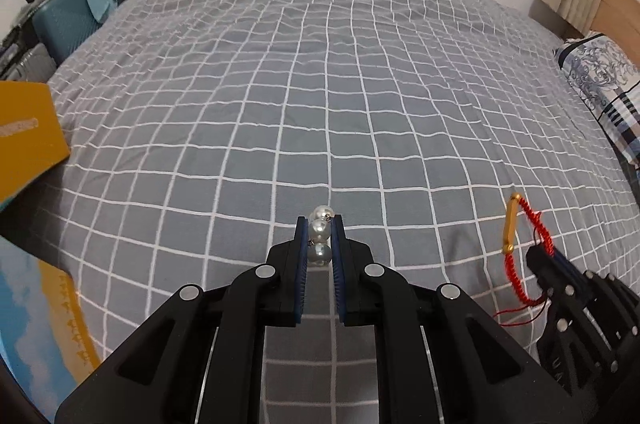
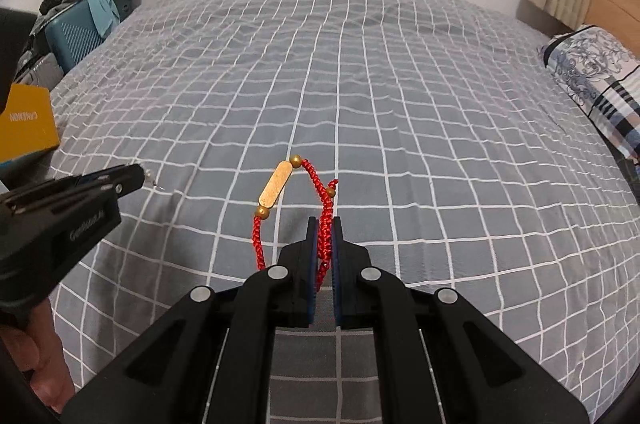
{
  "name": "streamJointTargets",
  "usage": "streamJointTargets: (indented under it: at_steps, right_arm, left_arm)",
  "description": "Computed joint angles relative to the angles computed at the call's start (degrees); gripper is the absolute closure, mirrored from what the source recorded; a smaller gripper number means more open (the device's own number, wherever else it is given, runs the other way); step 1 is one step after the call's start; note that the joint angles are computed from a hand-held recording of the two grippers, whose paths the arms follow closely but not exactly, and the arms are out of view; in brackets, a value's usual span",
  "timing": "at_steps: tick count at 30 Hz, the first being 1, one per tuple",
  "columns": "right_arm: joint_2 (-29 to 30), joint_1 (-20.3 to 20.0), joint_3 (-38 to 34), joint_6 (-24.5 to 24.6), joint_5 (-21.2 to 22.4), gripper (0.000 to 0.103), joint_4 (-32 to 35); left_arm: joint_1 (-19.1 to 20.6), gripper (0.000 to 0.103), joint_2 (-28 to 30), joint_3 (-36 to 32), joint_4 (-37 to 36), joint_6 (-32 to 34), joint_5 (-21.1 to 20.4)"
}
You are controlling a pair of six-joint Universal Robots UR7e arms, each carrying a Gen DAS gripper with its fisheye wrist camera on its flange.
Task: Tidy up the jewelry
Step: 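Lift both held items and carry them toward the box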
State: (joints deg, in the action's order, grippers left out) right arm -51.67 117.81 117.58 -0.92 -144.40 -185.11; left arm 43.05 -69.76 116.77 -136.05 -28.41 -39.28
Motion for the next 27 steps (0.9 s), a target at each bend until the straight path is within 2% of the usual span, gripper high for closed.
streamJointTargets:
  at_steps: [14,27]
  right_arm:
    - [-1.5,3.8,2.1,-0.2,-2.4,0.098,-4.4]
    - [-2.6,9.2,3.9,1.5,-5.5,0.098,-6.4]
  left_arm:
    - [-4.7,0.092,-7.8,6.2,3.6,-3.9,1.8]
    - [-11.4,0.092,-19.3,11.8,12.5,-10.2,5.0]
